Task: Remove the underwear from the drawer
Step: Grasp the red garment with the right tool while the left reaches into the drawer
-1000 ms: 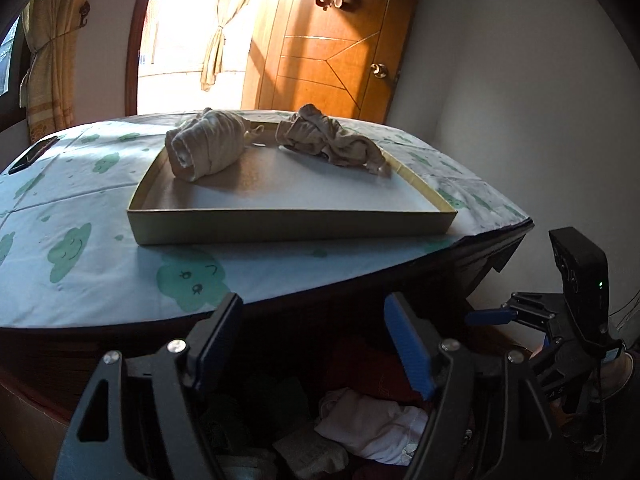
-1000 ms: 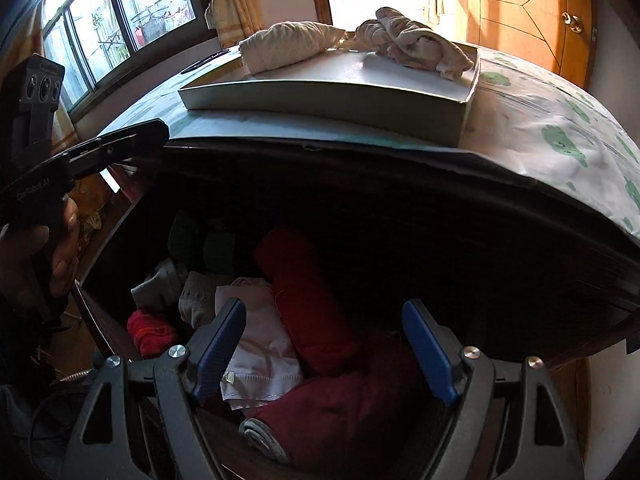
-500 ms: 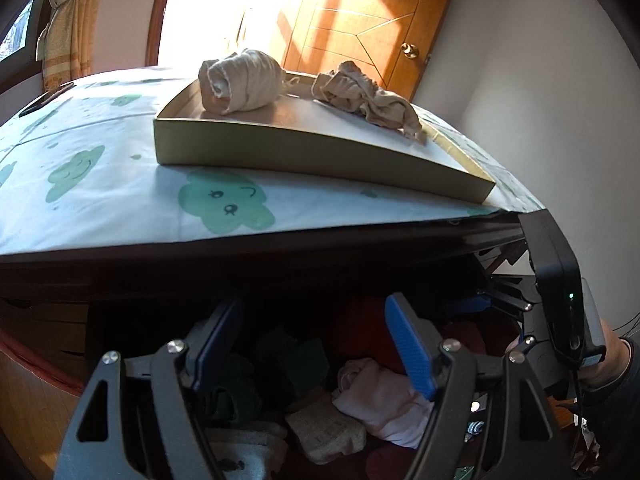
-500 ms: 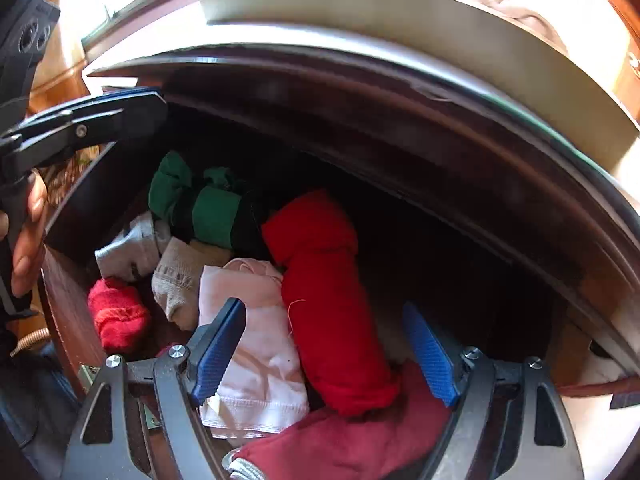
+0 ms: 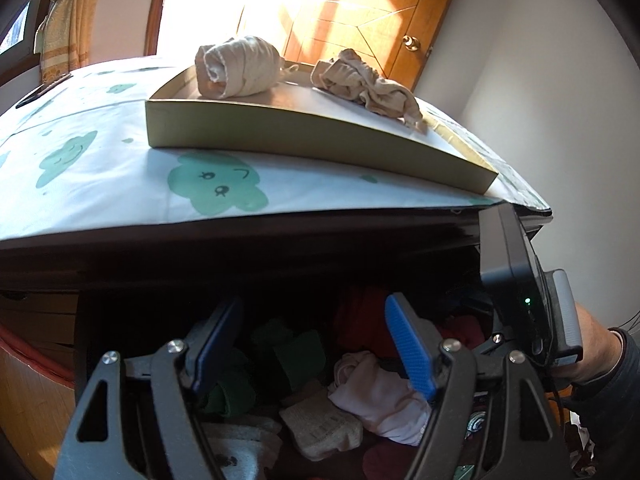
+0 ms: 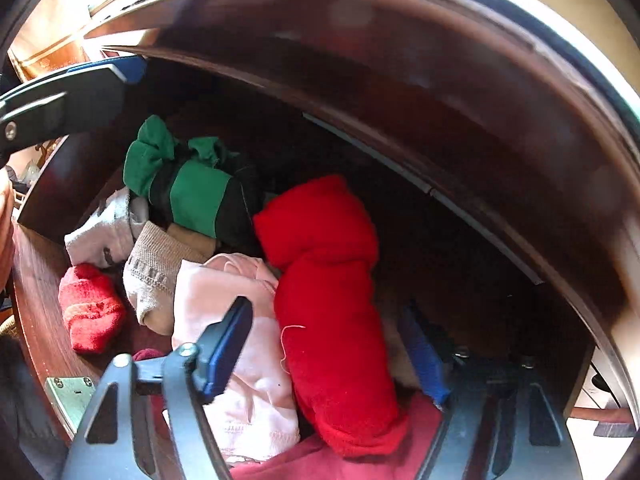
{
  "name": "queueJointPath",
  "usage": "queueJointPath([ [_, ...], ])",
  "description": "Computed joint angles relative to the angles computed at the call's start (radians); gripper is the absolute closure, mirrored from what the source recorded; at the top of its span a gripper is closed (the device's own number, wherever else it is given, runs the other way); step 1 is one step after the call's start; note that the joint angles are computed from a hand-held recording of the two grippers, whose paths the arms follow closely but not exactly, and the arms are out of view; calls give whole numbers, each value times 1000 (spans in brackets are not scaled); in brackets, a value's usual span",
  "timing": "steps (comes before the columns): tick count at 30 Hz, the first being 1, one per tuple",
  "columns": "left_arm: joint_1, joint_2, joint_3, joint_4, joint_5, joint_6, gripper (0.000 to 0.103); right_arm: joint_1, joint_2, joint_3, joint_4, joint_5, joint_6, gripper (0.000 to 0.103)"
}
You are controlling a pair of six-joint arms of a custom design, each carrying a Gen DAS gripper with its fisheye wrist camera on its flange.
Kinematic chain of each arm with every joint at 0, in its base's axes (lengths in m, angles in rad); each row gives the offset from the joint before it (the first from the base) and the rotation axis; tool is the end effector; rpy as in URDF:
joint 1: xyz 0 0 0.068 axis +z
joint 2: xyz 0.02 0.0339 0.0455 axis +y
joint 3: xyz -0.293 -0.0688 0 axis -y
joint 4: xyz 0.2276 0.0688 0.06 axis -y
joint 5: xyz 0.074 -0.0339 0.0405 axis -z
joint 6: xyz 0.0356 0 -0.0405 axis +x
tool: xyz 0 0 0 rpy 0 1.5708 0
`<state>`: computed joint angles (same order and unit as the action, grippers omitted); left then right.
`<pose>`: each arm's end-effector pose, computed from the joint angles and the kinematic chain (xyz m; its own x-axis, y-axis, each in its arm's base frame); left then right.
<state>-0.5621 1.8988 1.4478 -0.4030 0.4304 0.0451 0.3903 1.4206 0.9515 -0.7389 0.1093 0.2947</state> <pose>0.3434 -0.2339 0.2655 -0.6050 0.4295 -0.6705 0.7443 0.6041 -0.2846 0.2282 0.0897 0.2516 -0.9268 -0.0691 -0.3692 -0.0765 0.9971 0.0055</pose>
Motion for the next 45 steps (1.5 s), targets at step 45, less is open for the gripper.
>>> queueJointPath([
  [45,-330,165,241,-357,-66,36,28,133,-788,-182,-148,342,362,64],
])
